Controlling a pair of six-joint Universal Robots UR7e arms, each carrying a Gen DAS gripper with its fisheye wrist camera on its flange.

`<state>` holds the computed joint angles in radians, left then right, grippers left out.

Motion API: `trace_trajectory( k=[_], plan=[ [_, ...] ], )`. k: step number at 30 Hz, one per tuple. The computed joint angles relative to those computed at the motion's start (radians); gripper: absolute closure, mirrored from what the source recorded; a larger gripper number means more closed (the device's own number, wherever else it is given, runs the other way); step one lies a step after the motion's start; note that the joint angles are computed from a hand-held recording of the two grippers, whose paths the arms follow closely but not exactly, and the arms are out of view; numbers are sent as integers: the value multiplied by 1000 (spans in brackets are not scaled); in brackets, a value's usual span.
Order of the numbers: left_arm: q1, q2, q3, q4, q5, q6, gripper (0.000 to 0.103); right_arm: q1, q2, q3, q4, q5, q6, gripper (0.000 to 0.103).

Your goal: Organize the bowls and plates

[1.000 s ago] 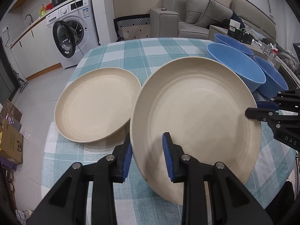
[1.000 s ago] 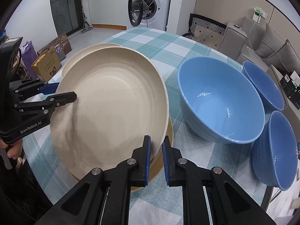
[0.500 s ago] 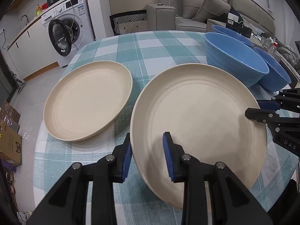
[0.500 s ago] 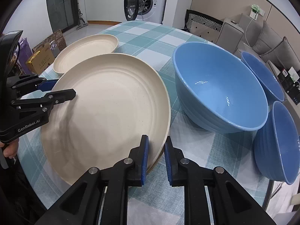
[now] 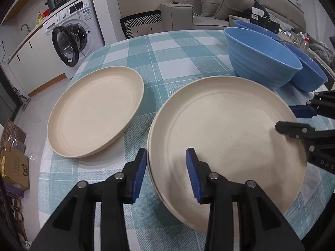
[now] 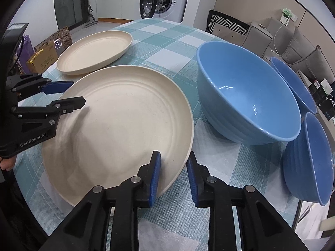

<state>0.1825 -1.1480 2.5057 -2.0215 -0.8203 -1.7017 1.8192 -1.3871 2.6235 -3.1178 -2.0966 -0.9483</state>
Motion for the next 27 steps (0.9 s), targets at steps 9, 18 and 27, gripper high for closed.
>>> trace_trajectory(
  k=[9,18,27],
  plan=[
    [-3,-4,17,-46,-17,16,51,-52,-57,7,75,77,18,59],
    [-12,-26,51,-108,-23,6,49,-149,-136,14,171,198,44,49],
    [-25,-38,82,-173,-32,-7,49,-189,-162,36,179,258,41,49]
  ],
)
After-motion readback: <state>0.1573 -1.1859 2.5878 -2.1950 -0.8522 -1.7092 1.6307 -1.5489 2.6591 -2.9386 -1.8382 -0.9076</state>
